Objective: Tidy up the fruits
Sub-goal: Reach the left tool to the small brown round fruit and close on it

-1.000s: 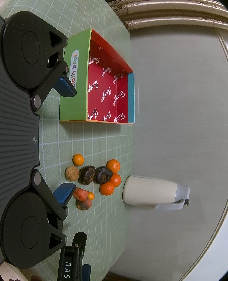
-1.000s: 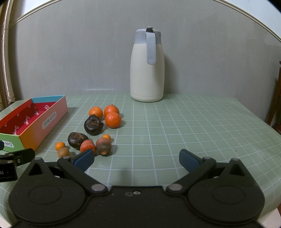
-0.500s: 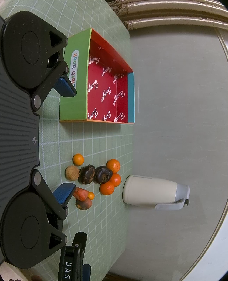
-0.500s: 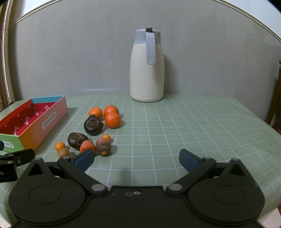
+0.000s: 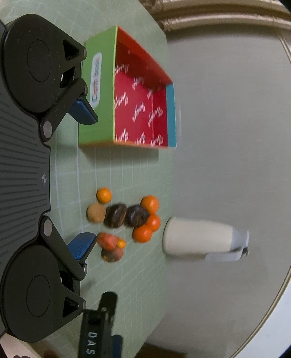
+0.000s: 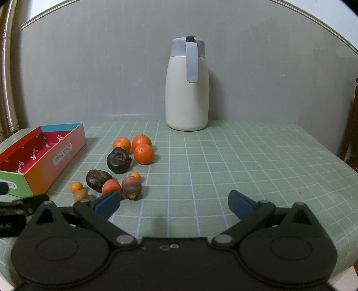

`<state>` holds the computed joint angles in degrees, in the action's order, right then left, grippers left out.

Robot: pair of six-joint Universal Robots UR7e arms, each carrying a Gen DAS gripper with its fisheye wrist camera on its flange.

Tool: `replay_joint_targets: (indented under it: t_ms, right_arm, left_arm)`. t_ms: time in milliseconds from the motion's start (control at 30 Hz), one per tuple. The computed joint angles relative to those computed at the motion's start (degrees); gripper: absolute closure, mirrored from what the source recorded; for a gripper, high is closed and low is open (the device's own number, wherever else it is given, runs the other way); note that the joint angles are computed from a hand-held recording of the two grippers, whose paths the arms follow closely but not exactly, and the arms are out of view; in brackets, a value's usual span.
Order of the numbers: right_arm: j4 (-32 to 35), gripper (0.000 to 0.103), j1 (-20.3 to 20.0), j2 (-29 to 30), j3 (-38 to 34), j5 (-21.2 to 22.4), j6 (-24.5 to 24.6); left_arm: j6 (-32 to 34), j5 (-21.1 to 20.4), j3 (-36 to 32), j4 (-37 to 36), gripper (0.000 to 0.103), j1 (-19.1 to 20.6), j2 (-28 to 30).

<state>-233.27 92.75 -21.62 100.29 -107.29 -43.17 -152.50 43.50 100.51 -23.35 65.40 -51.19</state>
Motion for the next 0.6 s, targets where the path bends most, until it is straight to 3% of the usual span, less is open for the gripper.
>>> replay_joint_targets:
  t_ms: [100,167,233,500,600]
  right_arm:
    - [-0.2,0.0,0.0,0.1,-0.7,0.0,-0.1]
    - [0.4,0.0,0.0,0.1,-1.5,-0.6,0.0]
    - [0.9,0.0,-0.2,-0.2,-1.7,-0.6,0.7]
    - [3.6,0.0,-1.2,-1.7,-1.9,-1.2,2.9]
    - [5.2,0.0,-0.9,-1.8,-2.8,-2.5,2.9]
  left_arm:
    - [0.6,0.9,-1.8,1.1,0.005,0.0,1.6]
    - [0.0,0.9,-4.0,3.7,0.046,0.0,3.2]
    - [-2.3,1.0,-6.9,7.6,0.05,0.4,4.9]
    - [-2.7,-0.4,-13.7,10.9,0.05,0.8,10.2]
    - [-3.5,-1.0,-15.6,12.0,0.069,1.2,11.5]
